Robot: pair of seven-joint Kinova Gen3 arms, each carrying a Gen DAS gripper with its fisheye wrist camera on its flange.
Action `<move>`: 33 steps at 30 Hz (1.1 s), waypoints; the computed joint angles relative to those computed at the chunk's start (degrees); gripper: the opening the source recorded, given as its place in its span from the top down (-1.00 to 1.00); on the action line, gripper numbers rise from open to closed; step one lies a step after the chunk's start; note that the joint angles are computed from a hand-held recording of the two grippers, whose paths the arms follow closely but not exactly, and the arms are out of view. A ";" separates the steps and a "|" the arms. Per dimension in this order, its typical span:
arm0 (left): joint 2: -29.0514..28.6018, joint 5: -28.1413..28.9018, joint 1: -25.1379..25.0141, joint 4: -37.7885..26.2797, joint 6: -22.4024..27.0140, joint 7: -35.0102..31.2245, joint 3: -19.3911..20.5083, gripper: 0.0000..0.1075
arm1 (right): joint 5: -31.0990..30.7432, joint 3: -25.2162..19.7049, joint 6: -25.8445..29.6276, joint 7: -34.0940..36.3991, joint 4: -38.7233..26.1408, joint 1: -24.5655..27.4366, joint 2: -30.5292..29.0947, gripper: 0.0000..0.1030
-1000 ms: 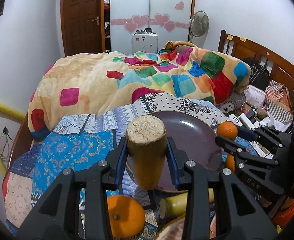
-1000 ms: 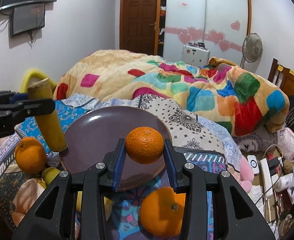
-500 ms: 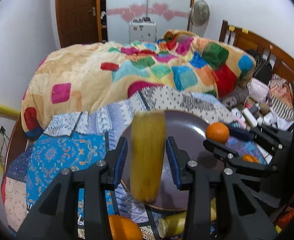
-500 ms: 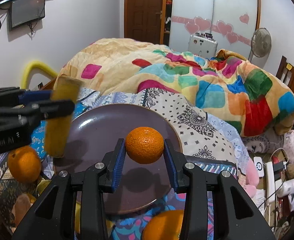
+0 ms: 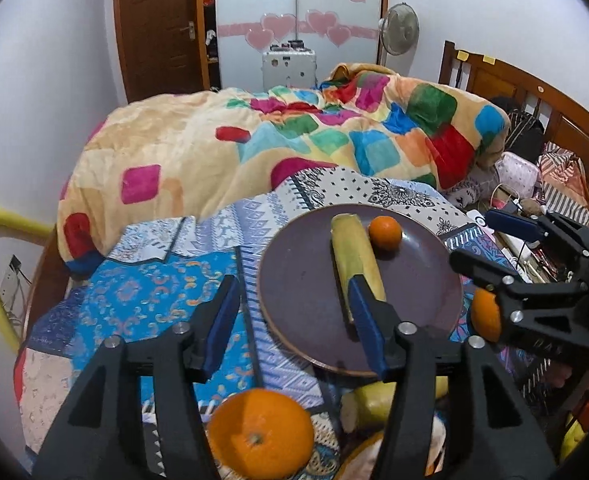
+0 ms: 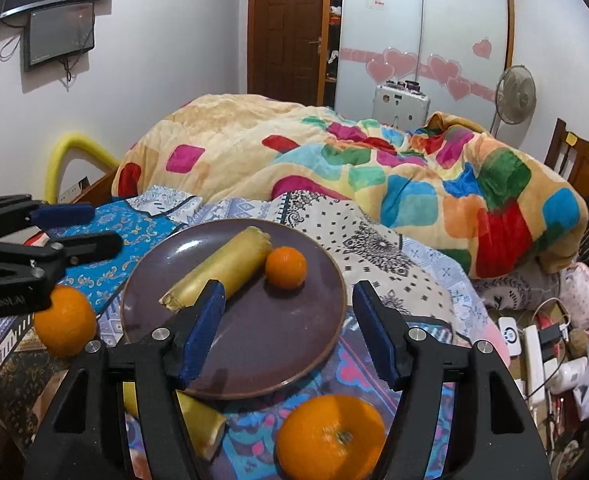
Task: Organize fruits
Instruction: 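Lower the yellow cylinder onto the purple plate with left while right places the orange there, then grasp a large orange with the left tool while the right tool grasps another large orange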
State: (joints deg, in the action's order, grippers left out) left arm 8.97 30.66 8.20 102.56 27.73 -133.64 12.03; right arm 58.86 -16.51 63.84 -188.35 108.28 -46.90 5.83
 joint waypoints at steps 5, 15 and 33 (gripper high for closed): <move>-3.01 2.89 -1.50 2.33 0.06 -2.83 -0.94 -0.26 | 1.07 -1.56 3.29 -2.63 1.04 -2.08 -0.92 -0.22; -7.36 4.95 -1.47 6.74 1.95 -6.94 -4.91 -0.35 | 0.08 -4.42 6.86 -6.78 2.66 -4.55 -2.72 -0.23; -4.67 -1.13 -0.98 10.49 0.85 -2.88 -5.11 -0.44 | -4.53 -6.71 11.54 -12.59 5.13 -7.84 -3.25 -0.43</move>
State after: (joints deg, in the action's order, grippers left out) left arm 4.30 29.53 7.22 113.06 28.58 -136.52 6.92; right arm 54.34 -23.22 75.38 -200.94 113.41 -54.74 2.57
